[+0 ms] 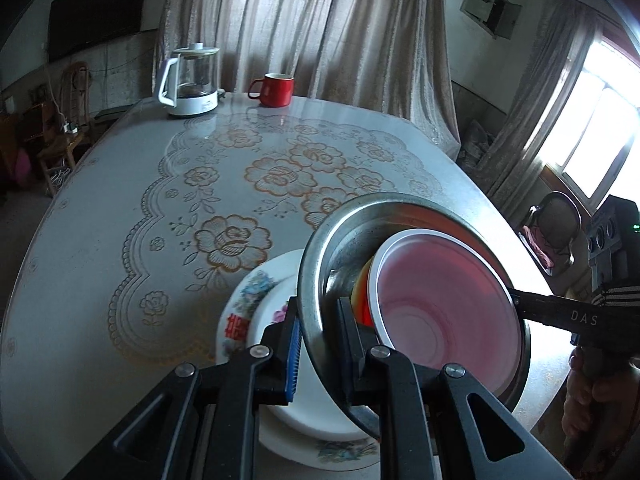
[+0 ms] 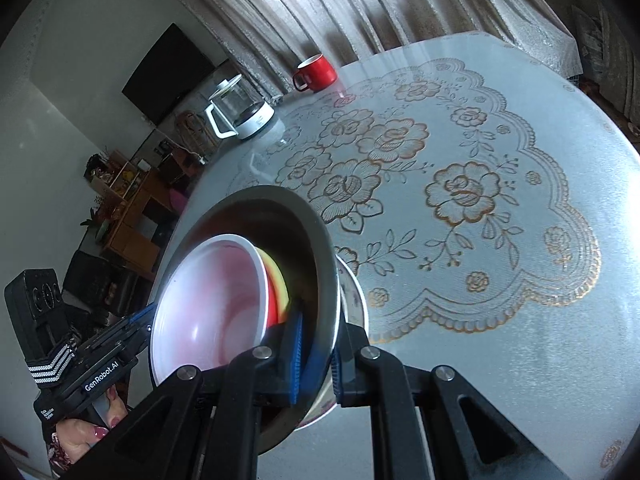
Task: Organize plates and bowls
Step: 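Lift the nested steel bowl and carry it onto the plate stack, then lower the steel bowl onto the plates and open the right gripper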
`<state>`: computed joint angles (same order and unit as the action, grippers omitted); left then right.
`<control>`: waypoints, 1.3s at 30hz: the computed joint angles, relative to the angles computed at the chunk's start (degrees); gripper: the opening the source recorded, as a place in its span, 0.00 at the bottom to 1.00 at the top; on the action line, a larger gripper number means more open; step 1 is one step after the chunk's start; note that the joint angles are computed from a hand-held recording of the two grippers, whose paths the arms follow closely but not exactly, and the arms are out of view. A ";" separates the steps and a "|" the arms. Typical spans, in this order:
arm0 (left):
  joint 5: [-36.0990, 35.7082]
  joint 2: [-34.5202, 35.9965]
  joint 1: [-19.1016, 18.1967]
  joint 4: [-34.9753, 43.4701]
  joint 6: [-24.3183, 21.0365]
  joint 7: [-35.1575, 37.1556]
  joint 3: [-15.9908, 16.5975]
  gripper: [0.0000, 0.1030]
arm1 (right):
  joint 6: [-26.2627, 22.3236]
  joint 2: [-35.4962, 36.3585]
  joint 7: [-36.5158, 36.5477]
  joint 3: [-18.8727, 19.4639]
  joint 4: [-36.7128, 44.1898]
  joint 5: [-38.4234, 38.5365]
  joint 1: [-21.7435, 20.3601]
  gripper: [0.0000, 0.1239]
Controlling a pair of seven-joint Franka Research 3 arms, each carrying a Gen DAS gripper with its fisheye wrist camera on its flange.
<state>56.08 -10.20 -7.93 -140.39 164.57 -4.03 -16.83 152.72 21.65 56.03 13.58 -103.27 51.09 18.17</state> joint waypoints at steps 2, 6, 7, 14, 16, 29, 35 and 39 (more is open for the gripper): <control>0.12 -0.50 0.56 -1.54 0.82 -1.23 0.40 0.16 | -0.15 1.55 1.37 -0.06 1.37 -1.31 1.08 0.09; 1.60 -0.48 1.89 -3.14 1.75 -3.68 0.40 0.16 | -0.56 3.96 4.29 -0.05 3.50 -4.14 2.40 0.09; 1.85 -0.34 2.09 -3.35 1.92 -3.98 0.46 0.16 | -0.58 4.25 4.70 0.05 3.66 -4.63 2.51 0.09; 3.73 0.98 2.57 -3.67 2.67 -5.43 0.74 0.16 | -1.03 5.94 7.63 0.46 4.64 -7.07 2.66 0.09; 4.08 1.29 2.41 -3.49 2.57 -5.54 0.89 0.16 | -0.93 6.04 8.00 0.57 4.53 -7.39 2.60 0.09; 5.99 3.16 1.07 -2.56 1.36 -6.76 1.92 0.16 | -0.86 6.59 9.34 1.05 4.20 -8.12 2.03 0.09; 7.79 3.08 0.89 -2.67 1.56 -8.75 2.16 0.16 | -0.32 6.61 8.48 1.49 4.01 -7.14 1.76 0.10; 9.28 2.63 0.99 -3.14 1.22 -11.22 2.09 0.26 | 1.02 6.12 8.14 1.66 3.09 -6.21 1.60 0.14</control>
